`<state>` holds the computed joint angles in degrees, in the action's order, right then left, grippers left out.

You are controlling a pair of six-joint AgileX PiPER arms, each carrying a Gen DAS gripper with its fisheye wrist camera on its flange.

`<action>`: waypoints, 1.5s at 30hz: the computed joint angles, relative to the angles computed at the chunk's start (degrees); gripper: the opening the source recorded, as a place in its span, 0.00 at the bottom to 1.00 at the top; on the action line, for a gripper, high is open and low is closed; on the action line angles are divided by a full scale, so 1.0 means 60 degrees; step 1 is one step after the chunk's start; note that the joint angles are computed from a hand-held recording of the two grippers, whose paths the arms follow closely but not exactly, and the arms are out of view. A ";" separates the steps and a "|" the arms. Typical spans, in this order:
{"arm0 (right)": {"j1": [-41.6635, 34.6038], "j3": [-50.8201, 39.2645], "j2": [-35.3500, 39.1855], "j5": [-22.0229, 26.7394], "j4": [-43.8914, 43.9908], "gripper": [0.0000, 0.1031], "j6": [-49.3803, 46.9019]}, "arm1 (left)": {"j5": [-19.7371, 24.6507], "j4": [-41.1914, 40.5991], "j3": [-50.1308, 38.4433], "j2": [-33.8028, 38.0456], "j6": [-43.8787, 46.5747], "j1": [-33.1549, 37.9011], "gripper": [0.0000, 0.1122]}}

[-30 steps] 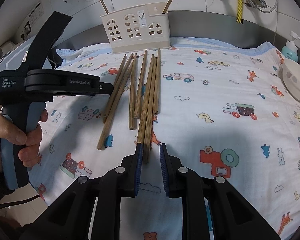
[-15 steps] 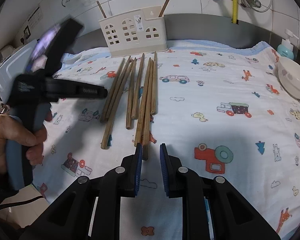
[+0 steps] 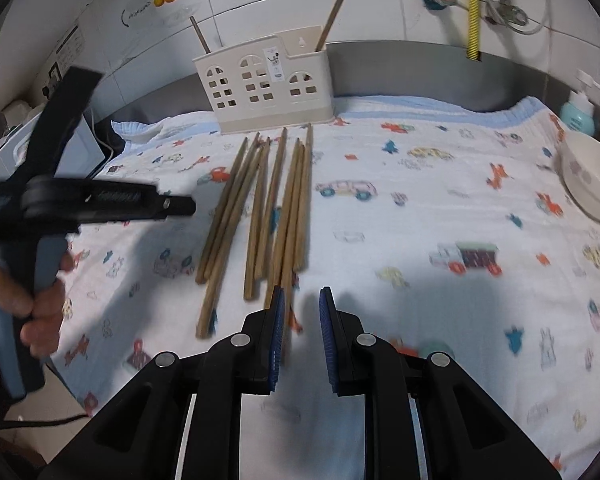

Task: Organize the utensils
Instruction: 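Move both open grippers back down to the chopsticks on the cloth, then close the right gripper on a chopstick while the left gripper grasps another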

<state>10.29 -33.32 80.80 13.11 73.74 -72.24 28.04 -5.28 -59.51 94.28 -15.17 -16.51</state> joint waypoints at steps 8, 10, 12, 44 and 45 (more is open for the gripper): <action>0.0033 -0.1024 0.1406 -0.0020 -0.0545 0.06 0.0139 | -0.0136 -0.1594 0.0705 -0.0486 0.2116 0.0683 0.35; 0.0142 -0.1116 0.1496 -0.0201 -0.0730 0.05 0.0281 | -0.0132 -0.1959 0.0787 -0.0537 0.2606 0.0827 0.35; 0.0184 -0.1184 0.1533 -0.0301 -0.1225 0.03 0.0798 | -0.0135 -0.2266 0.0871 -0.0576 0.2976 0.0917 0.35; -0.0672 -0.0631 0.1108 0.0229 0.0267 0.07 -0.1317 | -0.0057 0.1962 0.0070 0.0341 -0.2665 -0.1212 0.36; -0.0668 -0.0618 0.1098 0.0222 0.0310 0.07 -0.1355 | 0.0228 0.2696 -0.0140 0.0463 -0.3446 -0.1440 0.36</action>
